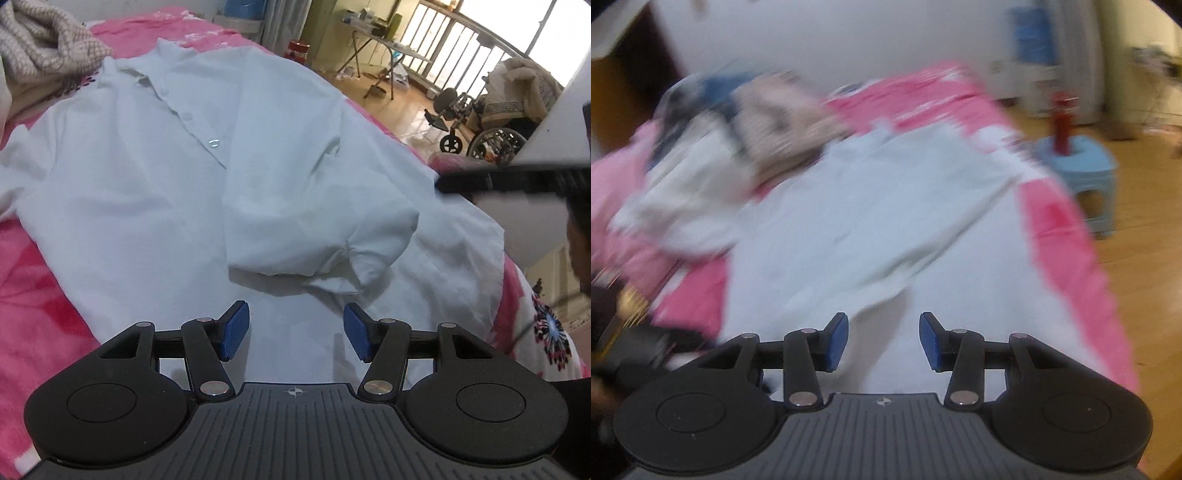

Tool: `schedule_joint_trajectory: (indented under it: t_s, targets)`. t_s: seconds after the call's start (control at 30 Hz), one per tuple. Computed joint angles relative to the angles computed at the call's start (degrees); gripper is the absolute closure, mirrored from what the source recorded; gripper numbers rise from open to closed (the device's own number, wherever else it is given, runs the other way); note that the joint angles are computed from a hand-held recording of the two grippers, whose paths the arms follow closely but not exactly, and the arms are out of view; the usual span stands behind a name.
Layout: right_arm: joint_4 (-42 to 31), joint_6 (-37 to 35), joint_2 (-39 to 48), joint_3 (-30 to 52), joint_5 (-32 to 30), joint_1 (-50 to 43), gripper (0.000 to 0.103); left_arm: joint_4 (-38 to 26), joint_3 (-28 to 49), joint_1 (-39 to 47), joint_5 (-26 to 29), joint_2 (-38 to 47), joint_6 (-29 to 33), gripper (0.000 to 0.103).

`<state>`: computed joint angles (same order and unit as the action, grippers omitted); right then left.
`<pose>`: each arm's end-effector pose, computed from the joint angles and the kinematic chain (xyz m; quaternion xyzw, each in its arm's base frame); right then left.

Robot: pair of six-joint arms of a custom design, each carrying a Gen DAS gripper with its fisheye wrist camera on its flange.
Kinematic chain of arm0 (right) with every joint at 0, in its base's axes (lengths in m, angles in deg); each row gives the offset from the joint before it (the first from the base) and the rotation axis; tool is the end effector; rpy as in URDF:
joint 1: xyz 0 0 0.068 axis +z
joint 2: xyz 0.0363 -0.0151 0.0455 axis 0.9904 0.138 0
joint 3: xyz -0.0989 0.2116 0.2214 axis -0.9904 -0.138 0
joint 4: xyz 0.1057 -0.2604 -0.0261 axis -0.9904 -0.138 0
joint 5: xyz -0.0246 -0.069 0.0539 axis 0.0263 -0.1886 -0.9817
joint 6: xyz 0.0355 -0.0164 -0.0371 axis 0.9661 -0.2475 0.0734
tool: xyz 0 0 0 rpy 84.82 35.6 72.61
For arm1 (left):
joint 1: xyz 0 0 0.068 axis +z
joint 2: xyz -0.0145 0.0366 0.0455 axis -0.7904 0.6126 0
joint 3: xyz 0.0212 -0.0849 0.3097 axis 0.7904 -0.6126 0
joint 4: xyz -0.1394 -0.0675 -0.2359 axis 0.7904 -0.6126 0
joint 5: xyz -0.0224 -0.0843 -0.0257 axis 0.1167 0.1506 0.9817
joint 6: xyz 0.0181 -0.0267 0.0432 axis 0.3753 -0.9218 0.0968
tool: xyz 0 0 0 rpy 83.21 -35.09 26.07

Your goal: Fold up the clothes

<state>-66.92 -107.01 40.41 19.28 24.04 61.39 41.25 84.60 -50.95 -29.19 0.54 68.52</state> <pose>0.2526 -0.0692 0.2068 -0.2162 0.8989 0.2572 0.2813 0.2326 -0.0128 0.1659 0.2342 0.9157 -0.2062 0.2530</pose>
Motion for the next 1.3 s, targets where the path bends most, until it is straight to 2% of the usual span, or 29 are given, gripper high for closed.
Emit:
schedule_joint_trajectory:
  t_s: [0.17,0.3,0.37,0.43,0.57,0.77,0.87,1.13,1.3]
  targets:
    - [-6.63,-2.77,4.56,0.35,-2.24,1.75,0.057,1.39,-1.28,1.09,0.30,-1.52,-0.48,0.047]
    - [-3.23,-2.56,5.93,-0.51,-1.61,4.61,0.058,3.83,-2.92,1.06,-0.56,-2.23,-0.25,0.047]
    - [-2.72,-0.75,8.77,0.74,-3.55,4.47,0.075,4.60,-3.26,0.86,-0.92,-1.98,-0.33,0.047]
    - [-3.26,1.70,12.04,2.79,-6.75,3.35,0.100,5.02,-3.13,1.08,0.14,-1.61,-0.44,0.047]
    - [-3.27,11.84,19.16,7.40,-16.22,-1.18,0.100,5.92,-2.88,1.53,2.28,-0.81,-0.66,0.047]
    - [-5.35,22.71,29.38,11.76,-22.65,-4.35,0.100,11.87,-0.78,0.13,5.34,5.20,-3.16,0.047]
    - [-3.65,28.19,32.95,12.19,-24.70,-5.47,0.100,14.66,-0.17,-1.37,6.00,7.25,-3.59,0.047]
    - [-7.04,26.87,37.46,14.76,-25.80,-6.37,0.099,23.06,-1.22,-6.08,4.01,9.91,-2.11,0.047]
    - [-14.75,20.10,38.65,17.31,-26.27,-6.56,0.099,30.02,-3.59,-6.55,4.99,9.07,-2.37,0.047]
